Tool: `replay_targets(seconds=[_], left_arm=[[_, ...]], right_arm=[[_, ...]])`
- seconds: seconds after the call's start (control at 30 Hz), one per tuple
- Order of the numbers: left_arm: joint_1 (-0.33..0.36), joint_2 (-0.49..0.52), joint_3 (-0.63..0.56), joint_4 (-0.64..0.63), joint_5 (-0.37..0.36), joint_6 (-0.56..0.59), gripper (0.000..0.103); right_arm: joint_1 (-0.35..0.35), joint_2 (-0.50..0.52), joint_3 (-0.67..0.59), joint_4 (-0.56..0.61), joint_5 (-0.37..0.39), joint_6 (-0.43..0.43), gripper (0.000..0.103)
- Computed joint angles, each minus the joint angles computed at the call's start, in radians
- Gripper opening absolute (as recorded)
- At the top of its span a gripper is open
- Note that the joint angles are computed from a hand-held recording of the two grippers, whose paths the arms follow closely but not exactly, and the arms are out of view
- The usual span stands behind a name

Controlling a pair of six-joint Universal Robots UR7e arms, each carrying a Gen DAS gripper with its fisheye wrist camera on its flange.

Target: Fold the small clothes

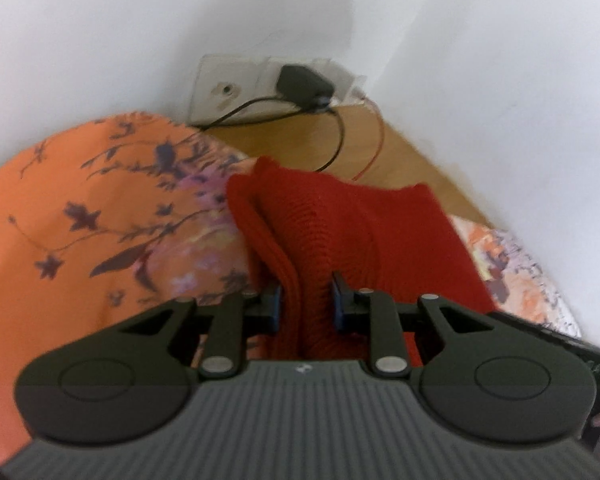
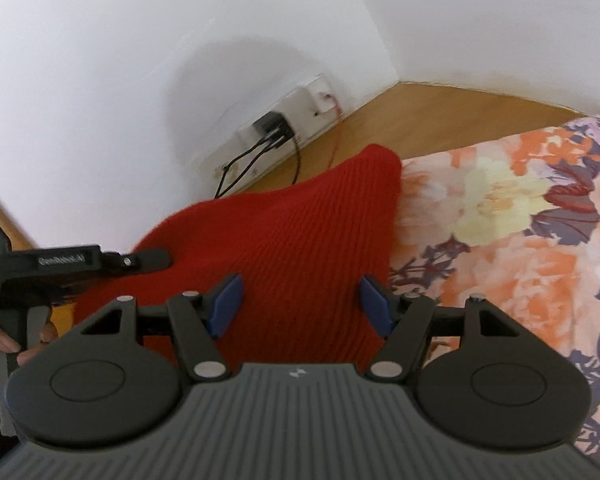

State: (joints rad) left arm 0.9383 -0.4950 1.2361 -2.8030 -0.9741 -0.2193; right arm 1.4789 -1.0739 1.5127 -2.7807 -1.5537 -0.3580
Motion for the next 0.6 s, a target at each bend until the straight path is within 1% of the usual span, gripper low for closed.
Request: replay_targets(seconds=[0.07,0.13,0.17,0.23,0.27,0.3,0.33,0.37,0.4,0.43,0.53,0.6], left_arm=[[0.005,0.001,-0.005,0.023,0.002,-0.021,0.028],[0.007,0.010,-0.017,0.035,0.014,-0.022,0.036],[0.006,0.011,-0.019,0.038,0.023,-0.016,0.038],[0.005,0.015,-0.026,0.046,0.033,-0.004,0.048],[0.006,0.016,-0.028,0.049,0.036,-0.002,0.051],[0.007,0.017,-0.030,0.052,0.039,-0.004,0.057],[0.008,0.016,-0.030,0.056,0.042,-0.011,0.062],[0.011,0.014,-0.029,0.060,0.039,-0.024,0.064],[0.016,0.013,-0.030,0.063,0.032,-0.039,0.067],[0.020,0.010,-0.028,0.065,0.018,-0.057,0.067],[0.037,-0.001,-0.026,0.076,-0.043,-0.120,0.068],[0.048,-0.004,-0.029,0.082,-0.088,-0.149,0.068]], right_arm=[[0.008,0.004,0.000,0.007,-0.010,-0.020,0.074],[0.015,0.007,0.002,0.002,-0.025,-0.033,0.074],[0.018,0.008,0.002,0.001,-0.032,-0.037,0.074],[0.023,0.007,0.004,-0.002,-0.041,-0.034,0.074],[0.022,0.004,0.006,0.000,-0.041,-0.030,0.074],[0.020,0.002,0.006,0.001,-0.039,-0.021,0.075],[0.019,0.001,0.004,0.004,-0.039,-0.012,0.076],[0.017,0.000,0.000,0.008,-0.041,0.005,0.078],[0.013,-0.001,-0.003,0.012,-0.039,0.025,0.083],[0.007,-0.003,-0.005,0.016,-0.031,0.048,0.088],[-0.014,-0.007,-0.020,0.056,0.002,0.091,0.096],[-0.030,-0.004,-0.043,0.110,0.023,0.113,0.099]])
